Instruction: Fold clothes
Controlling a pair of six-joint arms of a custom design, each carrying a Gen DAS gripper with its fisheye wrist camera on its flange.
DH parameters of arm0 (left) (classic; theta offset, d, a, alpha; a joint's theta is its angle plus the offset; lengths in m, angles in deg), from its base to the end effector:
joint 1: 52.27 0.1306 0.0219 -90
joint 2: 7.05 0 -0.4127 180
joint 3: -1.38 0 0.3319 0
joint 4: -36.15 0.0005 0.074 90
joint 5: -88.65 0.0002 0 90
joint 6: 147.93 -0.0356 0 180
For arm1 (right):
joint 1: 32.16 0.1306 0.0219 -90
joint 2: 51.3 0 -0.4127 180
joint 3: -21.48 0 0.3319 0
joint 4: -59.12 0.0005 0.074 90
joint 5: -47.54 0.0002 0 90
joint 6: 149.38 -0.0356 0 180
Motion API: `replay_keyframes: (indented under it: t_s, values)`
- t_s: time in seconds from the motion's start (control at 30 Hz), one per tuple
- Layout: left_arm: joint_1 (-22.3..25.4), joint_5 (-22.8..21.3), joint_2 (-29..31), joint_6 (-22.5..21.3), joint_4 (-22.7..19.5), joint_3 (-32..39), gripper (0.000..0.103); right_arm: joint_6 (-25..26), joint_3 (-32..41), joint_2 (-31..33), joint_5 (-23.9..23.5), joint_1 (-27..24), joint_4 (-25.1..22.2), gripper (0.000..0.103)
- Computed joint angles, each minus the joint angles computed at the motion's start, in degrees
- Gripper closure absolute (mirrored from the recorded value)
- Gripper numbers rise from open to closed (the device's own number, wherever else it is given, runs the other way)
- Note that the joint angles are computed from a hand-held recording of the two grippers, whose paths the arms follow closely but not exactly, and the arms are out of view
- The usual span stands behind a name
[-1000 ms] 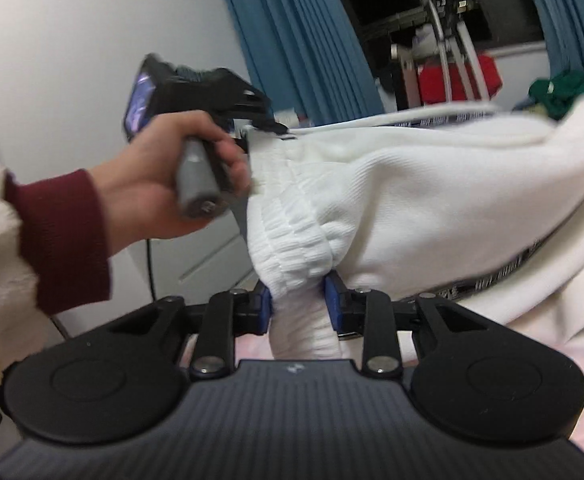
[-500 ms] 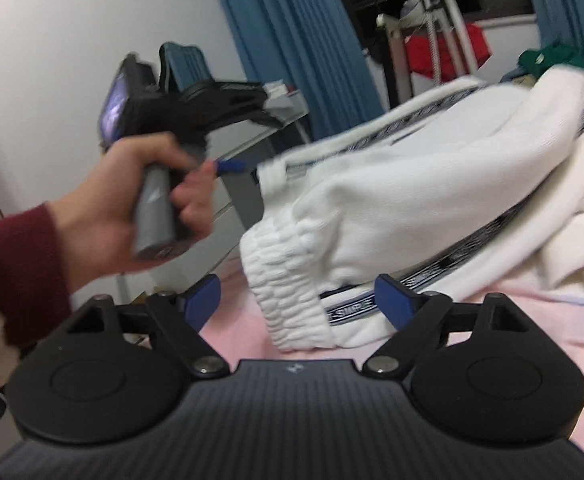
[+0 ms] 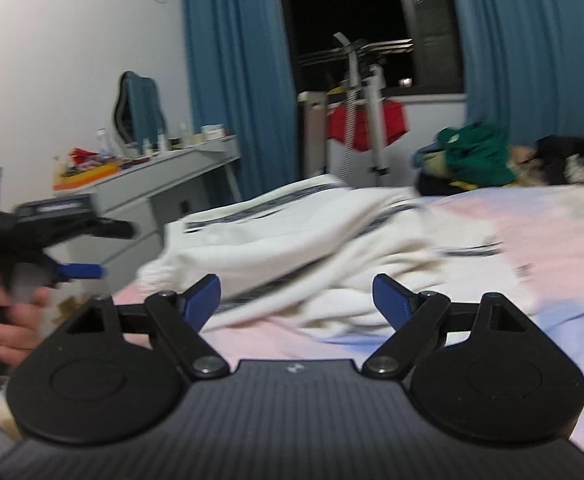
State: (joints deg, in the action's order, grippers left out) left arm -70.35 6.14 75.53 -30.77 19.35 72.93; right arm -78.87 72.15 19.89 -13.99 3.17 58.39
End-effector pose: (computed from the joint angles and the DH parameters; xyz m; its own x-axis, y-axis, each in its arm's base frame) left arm 0.3700 -0.1262 0.4251 -0.5853 -0.2850 -0.7590 0.1687 0.8729 -0.4578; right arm 0.2530 0.1579 0.3666 -0.3274 0.1274 -0.9362 -0.0389 0.9882 0.1481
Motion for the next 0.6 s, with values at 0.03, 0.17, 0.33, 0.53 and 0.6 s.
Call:
replay_keyframes:
  t_s: [0.03,0.17,0.33,0.53,0.6]
  values:
    - [-1.38,-1.27,-1.50,-0.56,0.17,-0.89,0.007,0.39,-0.68,-1.76,0.29,-0.99,-1.22,0.018]
    - [-5.75,-2.46,-4.90,1.03,2.57,-5.01,0.007,-0.92,-4.49,-6.44,0.26,-4.62,-1.59,0.018]
    - [-6.63,-0.41,-5.82,7.93,8.71,-11.44,0.007,-6.48,-9.51,-7.95,5.13,-4.96,1.62,0.017]
    - [-7.85,-2.20,-3.90,4.64,5.57,-9.96,0.008,-5.33,-9.55,-7.09,4.95,-4.76,3.25,0.018]
    - [-6.90,-0.80,-2.51,4.82,5.05,-9.06,0.008,-4.71,-9.34,-6.87,6.11,-3.87,2.39,0.018]
